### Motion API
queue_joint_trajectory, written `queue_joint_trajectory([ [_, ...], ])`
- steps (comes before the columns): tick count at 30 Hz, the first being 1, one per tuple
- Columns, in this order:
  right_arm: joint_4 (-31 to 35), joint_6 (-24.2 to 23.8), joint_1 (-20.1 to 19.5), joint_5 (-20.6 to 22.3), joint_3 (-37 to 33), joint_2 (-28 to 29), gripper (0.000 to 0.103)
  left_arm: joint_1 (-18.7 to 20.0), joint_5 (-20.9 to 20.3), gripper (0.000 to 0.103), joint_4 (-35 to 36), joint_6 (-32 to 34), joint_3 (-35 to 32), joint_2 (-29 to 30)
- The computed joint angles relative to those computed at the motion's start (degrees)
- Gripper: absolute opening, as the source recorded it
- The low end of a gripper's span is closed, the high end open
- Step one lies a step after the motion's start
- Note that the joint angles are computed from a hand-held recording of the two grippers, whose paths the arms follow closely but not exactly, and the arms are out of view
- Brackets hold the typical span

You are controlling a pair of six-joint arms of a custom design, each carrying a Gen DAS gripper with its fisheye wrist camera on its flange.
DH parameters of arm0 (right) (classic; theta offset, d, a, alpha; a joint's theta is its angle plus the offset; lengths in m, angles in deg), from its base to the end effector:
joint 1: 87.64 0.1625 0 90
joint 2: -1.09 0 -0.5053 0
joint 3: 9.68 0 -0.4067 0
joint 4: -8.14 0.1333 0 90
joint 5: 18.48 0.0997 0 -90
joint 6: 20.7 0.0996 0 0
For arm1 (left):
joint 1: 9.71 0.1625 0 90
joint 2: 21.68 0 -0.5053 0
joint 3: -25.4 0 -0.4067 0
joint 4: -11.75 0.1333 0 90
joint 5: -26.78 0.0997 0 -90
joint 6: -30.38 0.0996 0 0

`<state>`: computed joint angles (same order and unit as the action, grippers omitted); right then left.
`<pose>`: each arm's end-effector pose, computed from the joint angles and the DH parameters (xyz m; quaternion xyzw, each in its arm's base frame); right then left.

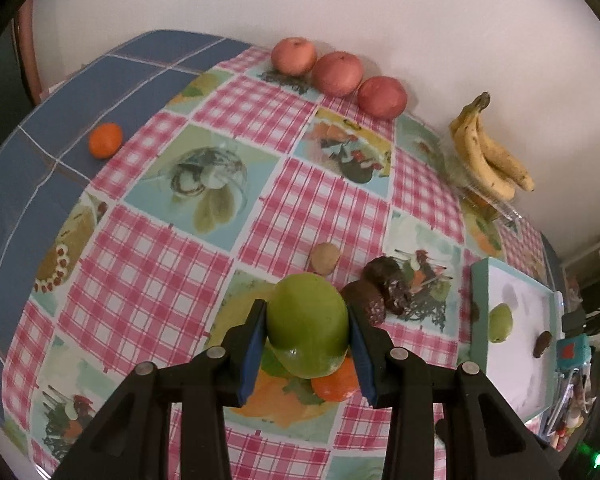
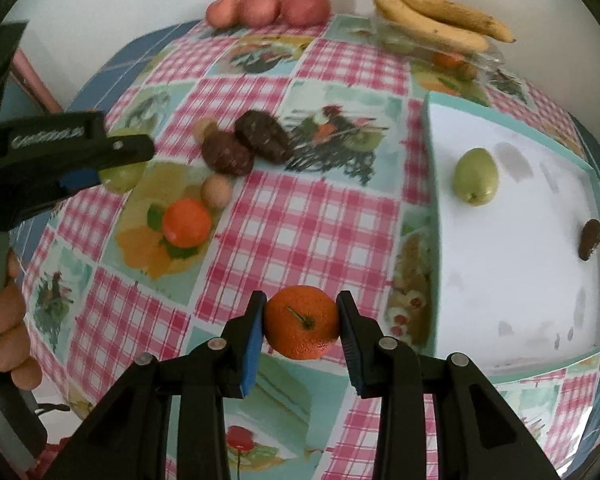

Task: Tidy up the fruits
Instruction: 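Place the mandarin in the white tray with the right tool while the left tool places the pear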

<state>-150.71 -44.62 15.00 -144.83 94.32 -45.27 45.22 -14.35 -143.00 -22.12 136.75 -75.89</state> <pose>0.2212 -0.6471 0.1253 0.2677 -0.9074 0.0618 0.3180 -0.1878 -0.6301 0.1790 -0.1648 0.8938 -0.3292 0.2562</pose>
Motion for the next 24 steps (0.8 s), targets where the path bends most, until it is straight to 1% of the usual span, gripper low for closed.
queue_joint_trajectory([
  [7,-1.63,2.77,-1.62,-0.15,-0.65,-2.55,0.037,-1.51,0.81,0.042,-1.05,1.81,-0.53,0.79],
  [12,-3.76,5.48,-3.55,-0.95,-1.71,-4.41,0.037,-2.74,0.15,0.042,-1.70,5.19,-2.33,2.67],
  [18,-7.52,9.57,-6.21,-5.04,-3.29,-6.22,0.037,-4.43,-2.12,0.042,-2.01,9.84,-5.15,5.62],
  [22,-10.33,11.20,-7.64,-6.06,-3.44,-8.00,0.037,-5.53,-4.34,0.042,-3.22,13.33,-6.82,7.66],
  [24,-12.88,11.16,-8.02,-6.37,-3.38,-8.68,0.037,-6.11,-5.45,0.042,-3.24,15.40,-8.16,9.13],
])
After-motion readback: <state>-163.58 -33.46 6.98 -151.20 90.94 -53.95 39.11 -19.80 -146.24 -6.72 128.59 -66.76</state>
